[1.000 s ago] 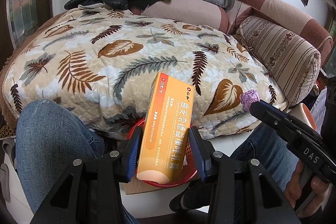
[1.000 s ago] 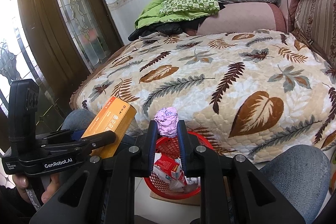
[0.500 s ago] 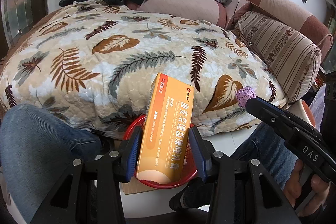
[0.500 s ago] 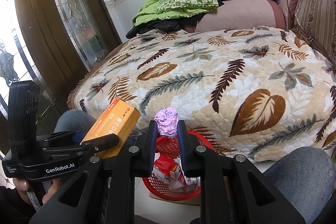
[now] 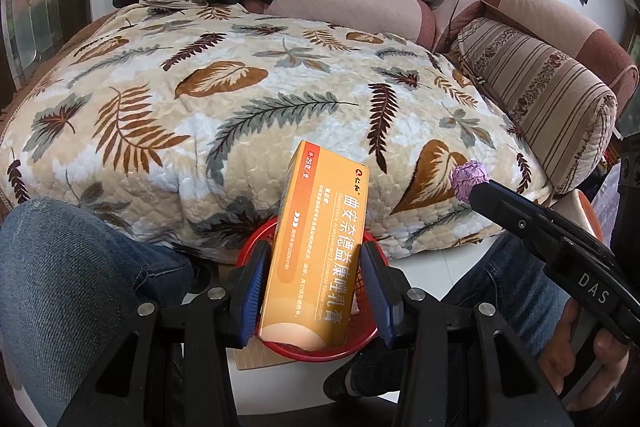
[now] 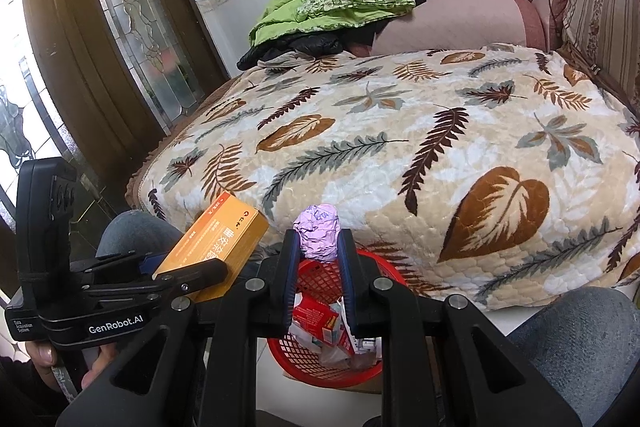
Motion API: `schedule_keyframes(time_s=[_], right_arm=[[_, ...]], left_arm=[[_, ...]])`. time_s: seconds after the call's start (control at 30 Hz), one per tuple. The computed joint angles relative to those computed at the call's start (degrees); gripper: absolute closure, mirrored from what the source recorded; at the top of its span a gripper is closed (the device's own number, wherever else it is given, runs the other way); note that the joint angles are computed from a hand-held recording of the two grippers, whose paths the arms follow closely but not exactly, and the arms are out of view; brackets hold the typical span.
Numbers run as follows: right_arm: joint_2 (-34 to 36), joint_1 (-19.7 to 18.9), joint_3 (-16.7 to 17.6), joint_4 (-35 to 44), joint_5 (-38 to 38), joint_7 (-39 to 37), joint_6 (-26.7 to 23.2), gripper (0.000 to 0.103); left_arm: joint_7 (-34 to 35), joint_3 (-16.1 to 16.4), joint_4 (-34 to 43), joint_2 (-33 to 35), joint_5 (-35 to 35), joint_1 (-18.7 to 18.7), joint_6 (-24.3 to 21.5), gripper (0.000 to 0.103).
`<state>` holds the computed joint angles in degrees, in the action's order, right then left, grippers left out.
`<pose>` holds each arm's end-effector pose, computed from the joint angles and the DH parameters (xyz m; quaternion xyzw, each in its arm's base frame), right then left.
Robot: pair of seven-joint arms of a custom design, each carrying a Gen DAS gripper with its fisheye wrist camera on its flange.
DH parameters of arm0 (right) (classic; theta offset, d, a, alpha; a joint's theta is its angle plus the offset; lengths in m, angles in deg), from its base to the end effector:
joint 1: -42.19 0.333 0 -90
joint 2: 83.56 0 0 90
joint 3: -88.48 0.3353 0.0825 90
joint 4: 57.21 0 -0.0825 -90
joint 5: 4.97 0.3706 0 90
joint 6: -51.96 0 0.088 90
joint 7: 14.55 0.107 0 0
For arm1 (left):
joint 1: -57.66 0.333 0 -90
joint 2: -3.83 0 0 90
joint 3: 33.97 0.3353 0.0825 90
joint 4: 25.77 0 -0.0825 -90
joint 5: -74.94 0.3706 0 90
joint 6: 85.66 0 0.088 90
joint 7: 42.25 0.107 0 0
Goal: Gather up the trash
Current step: 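Hold both items above the wastebasket, lowering them toward its rim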
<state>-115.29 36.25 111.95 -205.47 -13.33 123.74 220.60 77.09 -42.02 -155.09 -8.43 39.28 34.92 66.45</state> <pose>0.3826 0.1558 0.5507 -0.5109 0.7414 -0.2319 0.3681 0.4428 -0.2503 0.5407 -0.4399 0.8254 -0.3494 0.0559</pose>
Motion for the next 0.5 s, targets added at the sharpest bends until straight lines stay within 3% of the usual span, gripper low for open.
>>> schedule_keyframes(time_s=[0.5], right_arm=[[0.1, 0.0, 0.0, 0.2, -0.4, 0.5, -0.3, 0.084]], left_arm=[[-0.5, 0.0, 0.5, 0.2, 0.4, 0.3, -0.9, 0.054]])
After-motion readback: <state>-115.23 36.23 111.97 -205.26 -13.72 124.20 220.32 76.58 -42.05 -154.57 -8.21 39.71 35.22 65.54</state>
